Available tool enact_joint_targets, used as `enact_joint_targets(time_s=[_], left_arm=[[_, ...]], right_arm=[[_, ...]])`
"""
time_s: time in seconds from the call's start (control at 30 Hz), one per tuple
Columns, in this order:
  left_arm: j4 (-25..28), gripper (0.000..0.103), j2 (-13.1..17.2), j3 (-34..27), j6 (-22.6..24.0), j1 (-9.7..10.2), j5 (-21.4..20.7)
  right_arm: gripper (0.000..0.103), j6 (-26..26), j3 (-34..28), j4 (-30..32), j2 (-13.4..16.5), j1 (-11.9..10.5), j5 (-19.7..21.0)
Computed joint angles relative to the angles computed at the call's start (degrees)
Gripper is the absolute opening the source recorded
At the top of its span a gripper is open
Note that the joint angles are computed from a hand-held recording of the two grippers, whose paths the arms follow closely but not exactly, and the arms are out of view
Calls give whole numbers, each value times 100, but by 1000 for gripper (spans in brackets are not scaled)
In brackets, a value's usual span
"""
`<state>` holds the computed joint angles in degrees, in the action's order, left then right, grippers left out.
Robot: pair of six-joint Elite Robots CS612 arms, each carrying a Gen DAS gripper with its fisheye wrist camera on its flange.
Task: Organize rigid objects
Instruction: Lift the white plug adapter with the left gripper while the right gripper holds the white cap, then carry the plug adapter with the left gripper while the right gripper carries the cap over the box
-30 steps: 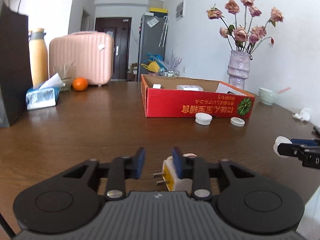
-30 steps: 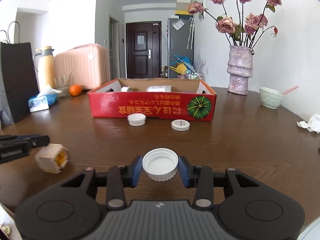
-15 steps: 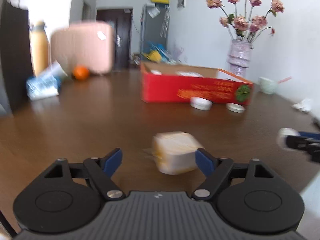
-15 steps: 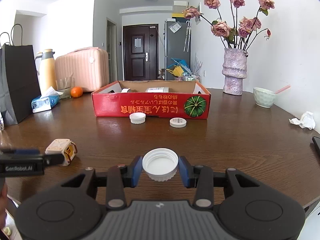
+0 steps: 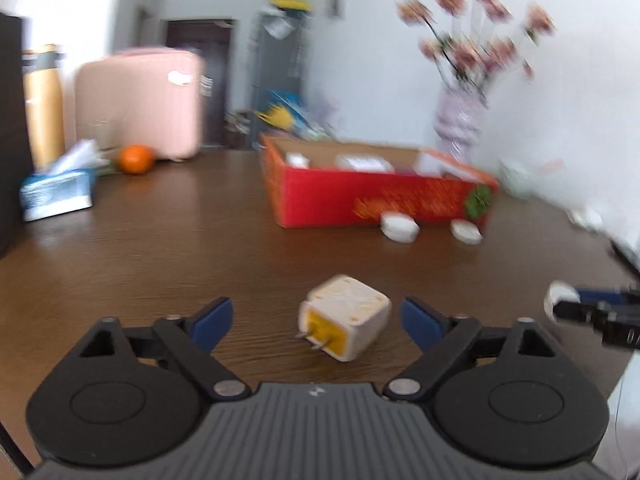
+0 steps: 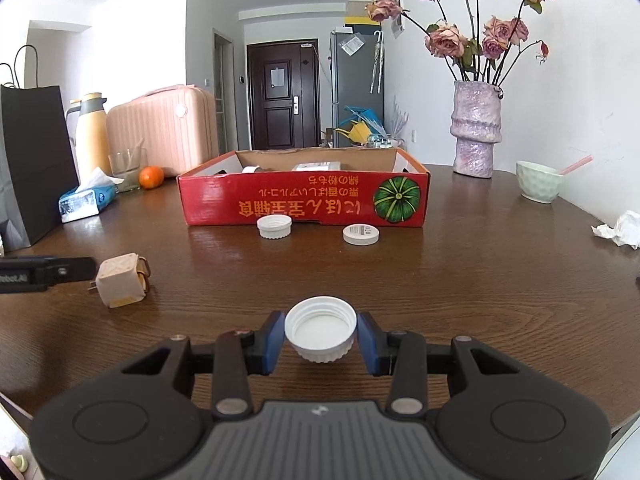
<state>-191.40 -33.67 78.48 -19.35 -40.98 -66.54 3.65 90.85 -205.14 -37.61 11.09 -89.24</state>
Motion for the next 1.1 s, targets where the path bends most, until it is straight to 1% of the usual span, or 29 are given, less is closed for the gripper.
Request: enact_joint_targets(time_s=[0.03,0.07,0.1,0.13,0.17,0.2,0.23,0.27,0.3,0.33,0.37,0.43,0.5,0.57,0.6,0.67,0.7,0.8,0.87,0.97,1.03,1.1], left_arm=[[524,97,-32,-117,-86,74,-382],[880,97,-33,-219,-178,128,-604],[997,97,-5,-308,-153,141,-586],[942,97,36,-369,-87,124,-381],[838,97,79,-414,8,119,-281],[702,97,125,-463,107,131,-305],[623,97,161,-512,146,161,-454],[624,95,175,-548,121,206,-706],[689,82,179,-571,84,237,-892],[790,59,178,-585,86,254,-995],[819,54,169,-575,155,243,-974],[864,53,164,-573,245,180,-742],[847,53,141,-515,206,114,-543],[850,56,124,-472,185,42,-274],[878,63,114,-455,195,15,-163],[911,64,92,-431,217,16,-219],[988,55,78,-423,169,20,-241],[958,39,36,-323,138,-31,-17],[866,39,5,-222,21,-74,90],[650,39,-31,-58,-21,-151,250],[609,39,-73,23,-127,-212,433],[455,39,-132,128,-102,-293,671]], right_arm=[[39,22,-4,27,1,-8,0],[39,45,-5,48,1,-19,-5],[39,65,-4,49,4,-28,-23],[39,92,-7,46,9,-33,-52],[39,122,-17,57,16,-42,-66],[39,155,-25,66,23,-52,-68],[39,172,-37,82,32,-62,-63],[39,173,-51,109,42,-68,-54],[39,166,-70,150,52,-72,-44],[39,159,-86,182,62,-77,-34],[39,151,-93,189,71,-84,-17],[39,164,-98,168,81,-95,8],[39,185,-92,143,88,-105,0],[39,227,-86,124,90,-112,-21],[39,241,-86,118,93,-116,-12],[39,235,-85,121,91,-104,-30],[39,215,-81,120,88,-102,2],[39,149,-55,88,79,-91,82],[39,99,-16,31,63,-73,66],[39,43,68,-129,25,-62,63],[39,31,123,-213,-7,-56,38],[39,36,183,-320,-41,-52,38]])
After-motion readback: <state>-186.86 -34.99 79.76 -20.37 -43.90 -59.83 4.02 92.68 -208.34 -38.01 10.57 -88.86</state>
